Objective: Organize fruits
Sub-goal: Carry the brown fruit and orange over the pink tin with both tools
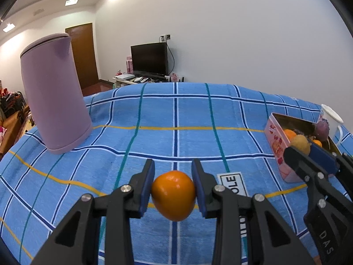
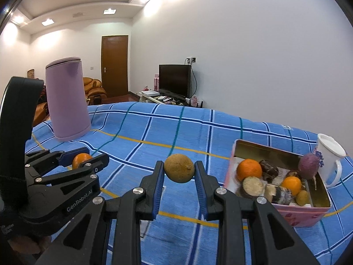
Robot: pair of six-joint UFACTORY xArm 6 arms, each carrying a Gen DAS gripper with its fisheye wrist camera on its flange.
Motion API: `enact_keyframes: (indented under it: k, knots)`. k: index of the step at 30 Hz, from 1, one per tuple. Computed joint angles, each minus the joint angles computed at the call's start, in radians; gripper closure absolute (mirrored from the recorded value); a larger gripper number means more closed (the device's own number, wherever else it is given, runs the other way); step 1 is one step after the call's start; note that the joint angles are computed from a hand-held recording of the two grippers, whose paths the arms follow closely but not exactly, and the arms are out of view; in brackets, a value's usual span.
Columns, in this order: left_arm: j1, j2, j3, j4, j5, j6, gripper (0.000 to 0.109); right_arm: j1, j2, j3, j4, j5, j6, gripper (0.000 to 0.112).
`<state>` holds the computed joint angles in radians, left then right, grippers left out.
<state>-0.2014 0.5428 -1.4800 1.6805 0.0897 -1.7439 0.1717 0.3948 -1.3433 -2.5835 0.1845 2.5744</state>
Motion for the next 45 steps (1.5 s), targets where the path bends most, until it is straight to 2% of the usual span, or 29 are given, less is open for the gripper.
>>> enact_keyframes:
  k: [9, 14, 23, 29, 45]
  knots:
    - [-0.046, 0.007, -0.007, -0.053, 0.016, 0.062, 0.072, -0.041, -0.046, 0.060, -0.046, 0.017, 0.038, 0.083]
    - [-0.076, 0.007, -0.013, -0.030, 0.024, 0.036, 0.072, -0.066, -0.067, 0.086, -0.068, 0.024, 0.057, 0.083]
    - [-0.116, 0.023, -0.039, -0.063, 0.032, 0.066, 0.072, -0.107, -0.089, 0.112, -0.103, 0.029, 0.085, 0.083]
    - [-0.144, 0.031, -0.068, -0.028, 0.027, 0.043, 0.072, -0.139, -0.101, 0.129, -0.131, 0.037, 0.114, 0.083]
    - [-0.212, 0.092, -0.168, -0.129, 0.014, 0.164, 0.072, -0.239, -0.126, 0.148, -0.176, 0.044, 0.176, 0.083]
